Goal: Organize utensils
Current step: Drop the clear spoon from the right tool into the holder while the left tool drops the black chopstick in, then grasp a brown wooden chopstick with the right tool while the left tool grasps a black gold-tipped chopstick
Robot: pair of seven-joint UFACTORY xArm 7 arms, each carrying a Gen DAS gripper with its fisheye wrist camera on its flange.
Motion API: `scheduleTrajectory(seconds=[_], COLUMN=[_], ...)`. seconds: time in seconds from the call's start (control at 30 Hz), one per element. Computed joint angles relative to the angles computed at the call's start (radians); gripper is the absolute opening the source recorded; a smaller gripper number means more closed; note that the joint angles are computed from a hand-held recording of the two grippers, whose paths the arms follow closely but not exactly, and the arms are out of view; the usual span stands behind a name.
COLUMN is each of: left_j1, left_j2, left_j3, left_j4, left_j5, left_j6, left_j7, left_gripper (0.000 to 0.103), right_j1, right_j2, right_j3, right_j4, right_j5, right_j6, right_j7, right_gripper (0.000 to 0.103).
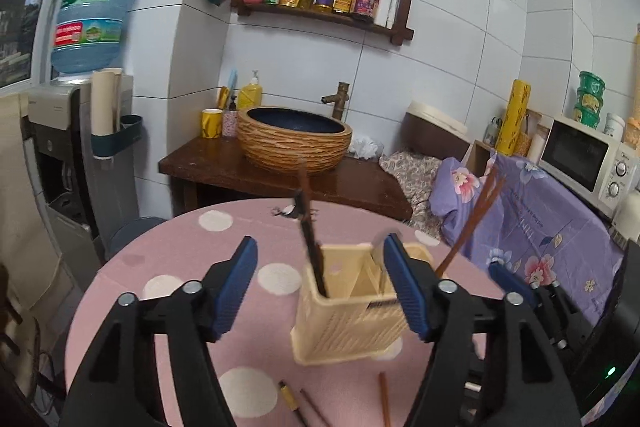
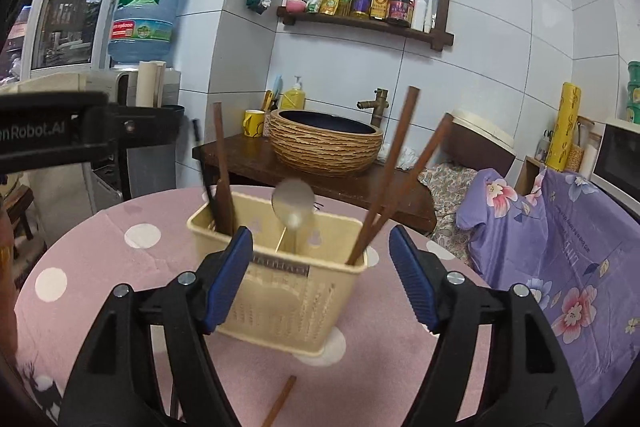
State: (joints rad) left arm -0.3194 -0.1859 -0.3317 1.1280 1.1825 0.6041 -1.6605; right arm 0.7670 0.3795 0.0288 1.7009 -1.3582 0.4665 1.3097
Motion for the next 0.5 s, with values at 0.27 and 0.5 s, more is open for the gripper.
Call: scheduleTrajectory(seconds=[0.27,0.5], left_j1=[-0.008,-0.007], left_j2=[-0.160,-0.204], left_j3=[-0.058,-0.098], left_j4=[-0.245,-0.387], left_j5=[-0.139,-0.294], left_j6=[0.041,-0.006], left_j7=[0.012,0.065], left_gripper=[0.076,0.076], right_j1=[-0.092,-0.073], right_j2=[-0.131,-0.152], right_j3=[0.124,0.133], right_j4=[-0.302,-0.435], right_j5=[0.409,0.579], right_j6=[-0.116,-0.113], right_j7=[-0.325,-0.477], right_gripper=[0.072,0.063])
